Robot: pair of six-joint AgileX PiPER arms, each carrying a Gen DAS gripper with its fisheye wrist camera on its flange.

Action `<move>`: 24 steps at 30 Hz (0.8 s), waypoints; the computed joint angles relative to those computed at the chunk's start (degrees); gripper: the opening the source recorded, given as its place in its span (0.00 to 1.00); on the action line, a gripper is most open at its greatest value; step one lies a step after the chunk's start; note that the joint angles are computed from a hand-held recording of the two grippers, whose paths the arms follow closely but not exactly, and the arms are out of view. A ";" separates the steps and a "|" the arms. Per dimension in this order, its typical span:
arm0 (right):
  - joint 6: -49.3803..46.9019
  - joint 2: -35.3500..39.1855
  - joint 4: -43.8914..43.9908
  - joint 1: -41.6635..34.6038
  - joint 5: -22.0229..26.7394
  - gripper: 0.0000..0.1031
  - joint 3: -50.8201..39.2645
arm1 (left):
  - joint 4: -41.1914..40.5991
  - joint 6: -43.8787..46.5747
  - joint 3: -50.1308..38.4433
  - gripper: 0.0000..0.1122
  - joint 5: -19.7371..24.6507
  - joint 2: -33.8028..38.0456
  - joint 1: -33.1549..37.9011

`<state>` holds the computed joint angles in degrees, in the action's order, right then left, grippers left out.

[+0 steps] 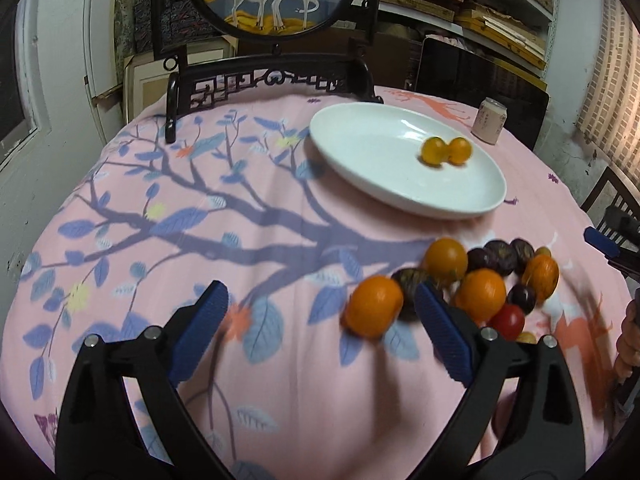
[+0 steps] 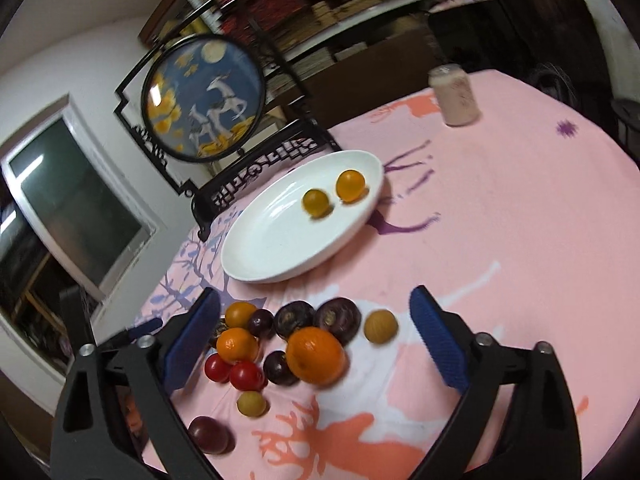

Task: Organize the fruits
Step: 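Grasp a mandarin with the left tool while the right tool grasps a small yellow-brown fruit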

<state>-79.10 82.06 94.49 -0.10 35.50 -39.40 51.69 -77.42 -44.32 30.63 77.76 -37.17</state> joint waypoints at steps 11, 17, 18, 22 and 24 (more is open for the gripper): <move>2.73 0.22 -2.73 0.26 -1.57 0.96 0.36 | 1.01 1.57 -3.08 0.86 5.16 5.06 -4.16; 2.63 0.01 -3.43 1.78 -4.16 0.96 0.42 | 7.25 -5.23 -3.58 0.88 13.57 6.23 -5.75; 2.98 0.08 -3.68 1.85 -4.36 0.96 0.37 | 8.57 -7.07 -3.43 0.88 15.72 6.18 -6.09; 2.92 0.30 -3.33 1.22 -3.82 0.96 0.40 | 7.86 -7.54 -1.39 0.86 11.86 2.97 -3.46; 2.62 0.28 -3.14 1.21 -3.76 0.96 0.39 | 7.40 -5.36 -1.27 0.86 8.86 2.70 -3.36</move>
<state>-76.49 82.34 91.35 1.11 31.74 -39.01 59.09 -82.79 -45.59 39.49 80.45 -40.54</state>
